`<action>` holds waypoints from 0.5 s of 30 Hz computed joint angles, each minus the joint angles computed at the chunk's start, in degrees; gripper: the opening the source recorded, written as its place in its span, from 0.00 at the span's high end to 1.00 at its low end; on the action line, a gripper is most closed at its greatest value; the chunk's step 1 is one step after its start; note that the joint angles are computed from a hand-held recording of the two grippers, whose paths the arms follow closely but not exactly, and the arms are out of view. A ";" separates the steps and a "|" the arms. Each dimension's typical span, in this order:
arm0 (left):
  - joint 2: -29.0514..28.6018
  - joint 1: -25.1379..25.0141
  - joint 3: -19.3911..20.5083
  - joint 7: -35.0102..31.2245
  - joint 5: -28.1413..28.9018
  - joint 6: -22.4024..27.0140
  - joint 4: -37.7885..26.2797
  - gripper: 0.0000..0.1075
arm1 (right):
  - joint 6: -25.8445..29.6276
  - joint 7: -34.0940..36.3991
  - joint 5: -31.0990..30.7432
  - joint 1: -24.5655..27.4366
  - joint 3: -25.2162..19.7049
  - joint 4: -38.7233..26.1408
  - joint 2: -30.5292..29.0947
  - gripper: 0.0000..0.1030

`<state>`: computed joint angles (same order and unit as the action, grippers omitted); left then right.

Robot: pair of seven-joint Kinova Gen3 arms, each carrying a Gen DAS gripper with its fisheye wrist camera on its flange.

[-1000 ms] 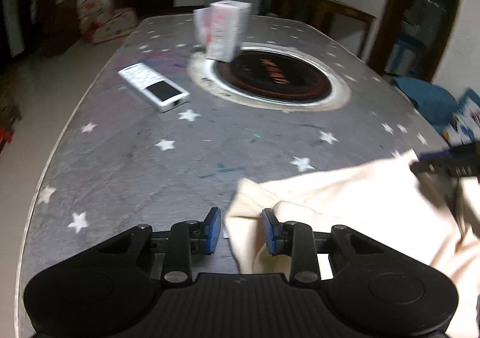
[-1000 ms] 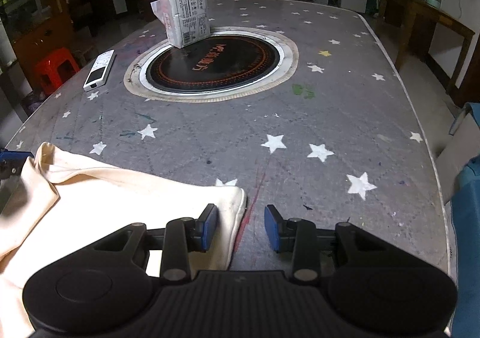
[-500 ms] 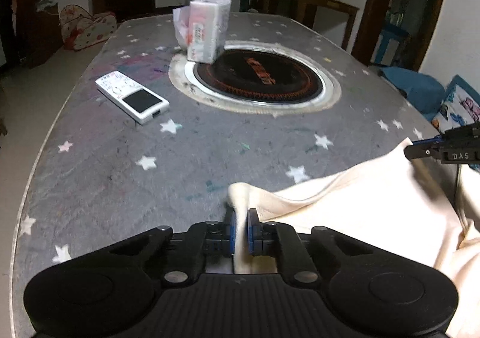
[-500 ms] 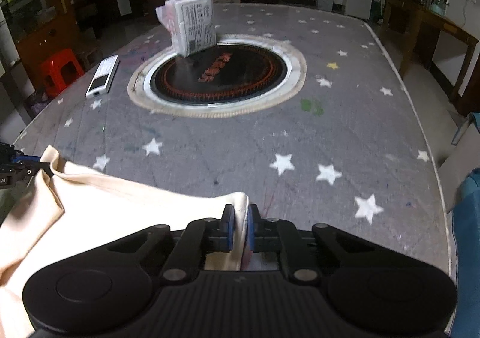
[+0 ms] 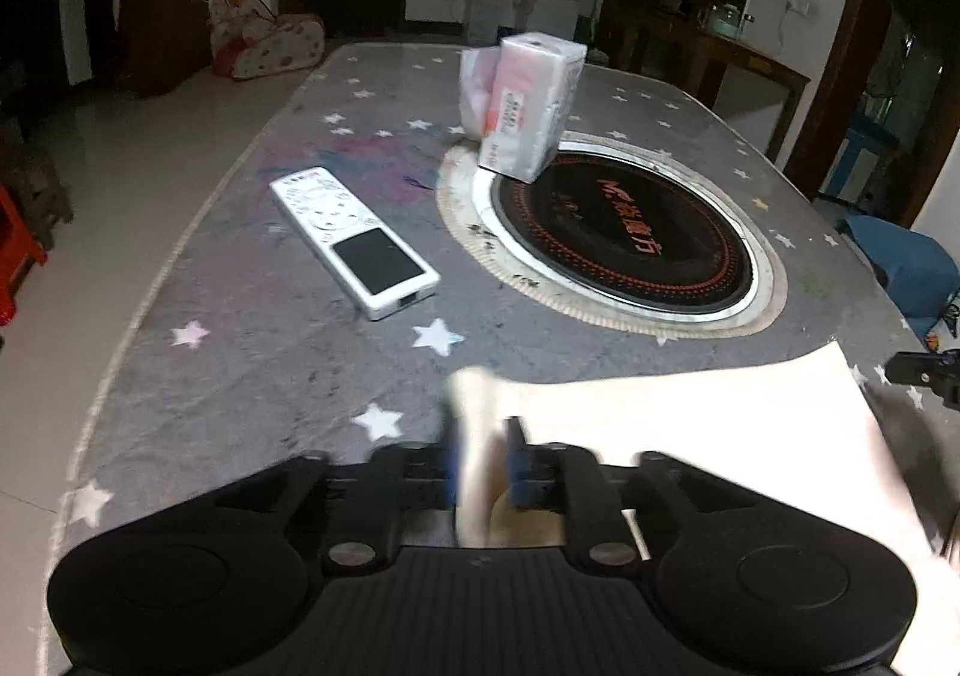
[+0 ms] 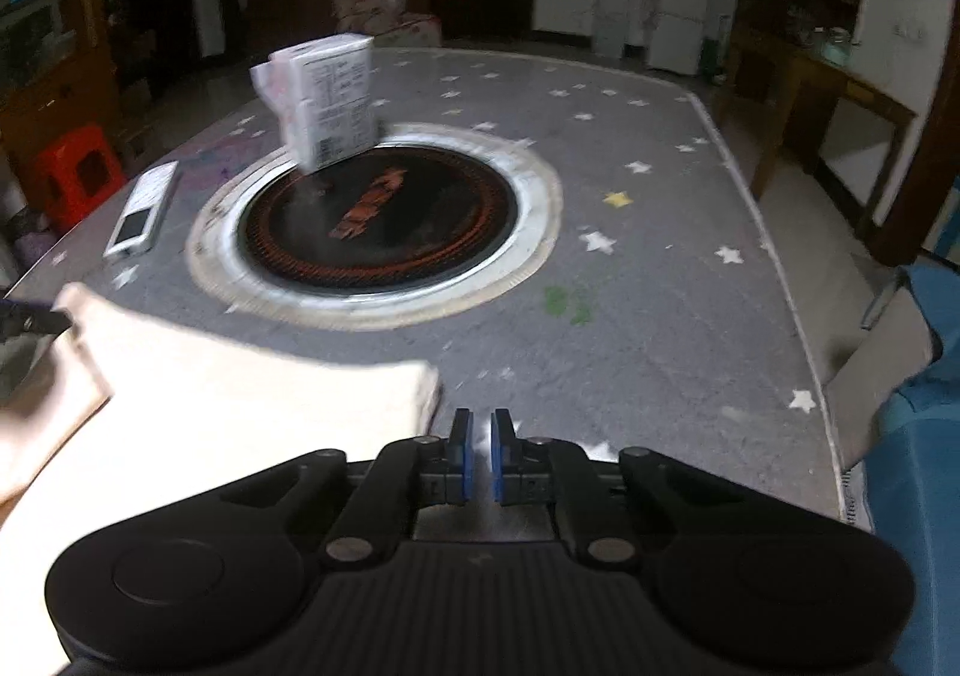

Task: Fold clothes

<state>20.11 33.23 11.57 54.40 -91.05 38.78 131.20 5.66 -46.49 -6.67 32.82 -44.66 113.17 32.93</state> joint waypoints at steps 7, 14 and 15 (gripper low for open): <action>-1.12 8.25 2.97 -2.52 7.49 5.47 0.38 0.55 | 5.24 5.37 -2.30 5.17 -2.68 2.86 -3.49 0.72; 0.94 11.95 2.24 -6.48 6.71 5.04 -2.49 0.57 | 6.27 13.18 -7.33 11.72 -7.20 7.88 -6.39 0.66; 1.73 11.62 1.86 -7.90 7.03 4.64 -3.52 0.58 | 6.41 14.44 -8.15 12.91 -8.15 8.58 -6.44 0.65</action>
